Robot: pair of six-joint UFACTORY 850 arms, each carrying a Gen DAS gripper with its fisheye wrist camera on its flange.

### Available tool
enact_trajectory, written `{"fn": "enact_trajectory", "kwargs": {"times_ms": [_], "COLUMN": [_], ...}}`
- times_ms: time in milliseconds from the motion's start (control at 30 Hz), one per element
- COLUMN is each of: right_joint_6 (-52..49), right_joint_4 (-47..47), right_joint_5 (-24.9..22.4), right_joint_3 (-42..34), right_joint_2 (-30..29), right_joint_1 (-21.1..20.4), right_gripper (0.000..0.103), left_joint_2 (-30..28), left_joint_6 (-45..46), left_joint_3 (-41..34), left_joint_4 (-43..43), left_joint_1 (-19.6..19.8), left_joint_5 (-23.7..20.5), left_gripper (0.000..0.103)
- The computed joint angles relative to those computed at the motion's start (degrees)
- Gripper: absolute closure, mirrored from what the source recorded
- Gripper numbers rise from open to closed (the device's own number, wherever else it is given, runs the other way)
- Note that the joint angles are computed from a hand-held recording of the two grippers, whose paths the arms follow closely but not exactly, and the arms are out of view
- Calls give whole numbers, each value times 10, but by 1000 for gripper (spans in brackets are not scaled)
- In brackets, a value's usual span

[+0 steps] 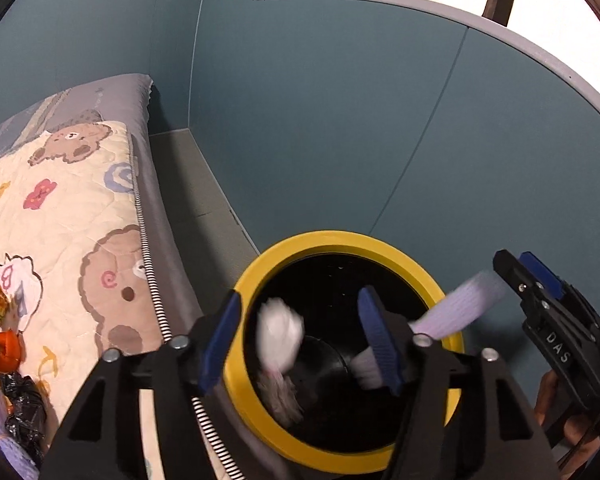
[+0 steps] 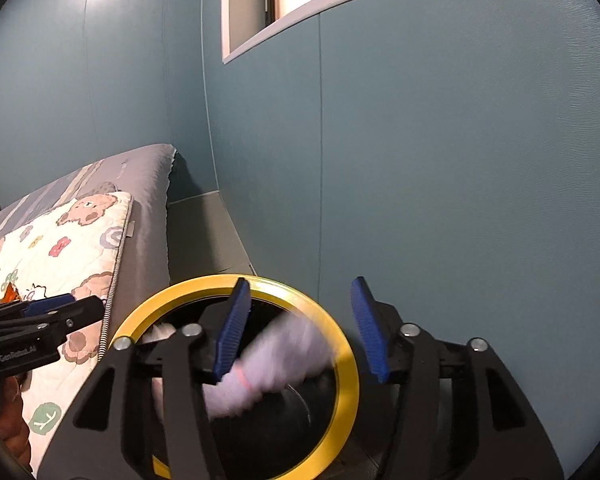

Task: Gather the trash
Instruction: 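Carry both items to the yellow bin and open both grippers to drop them, then move both open grippers back over the trash pile on the bed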

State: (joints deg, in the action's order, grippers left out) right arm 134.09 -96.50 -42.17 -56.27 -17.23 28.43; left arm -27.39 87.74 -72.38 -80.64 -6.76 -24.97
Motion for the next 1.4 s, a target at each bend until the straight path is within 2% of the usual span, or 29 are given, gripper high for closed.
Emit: {"fn": "enact_trajectory", "kwargs": {"times_ms": [200, 367, 533, 733, 867, 1200, 1400], "right_joint_6": [15, 48, 46, 37, 37, -36, -126], "right_joint_4": [-1, -37, -58, -81, -101, -63, 14], "right_joint_5": [17, 41, 68, 87, 126, 192, 228], "right_joint_3": [5, 8, -18, -46, -73, -153, -212], "right_joint_2": [10, 21, 13, 4, -9, -58, -101], "right_joint_1": [9, 27, 46, 85, 99, 128, 135], "right_gripper": [40, 35, 31, 29, 29, 29, 29], "left_joint_2": [34, 72, 105, 151, 174, 176, 160], "left_joint_6": [97, 216, 210, 277, 309, 321, 335], "left_joint_3": [38, 83, 109, 148, 168, 183, 184], "left_joint_4": [-87, -184, -183, -232, -253, -251, -252], "left_joint_1": [11, 36, 78, 129, 170, 254, 292], "left_joint_5": [43, 66, 56, 62, 63, 78, 89], "left_gripper": [20, 16, 15, 14, 14, 14, 14]}}
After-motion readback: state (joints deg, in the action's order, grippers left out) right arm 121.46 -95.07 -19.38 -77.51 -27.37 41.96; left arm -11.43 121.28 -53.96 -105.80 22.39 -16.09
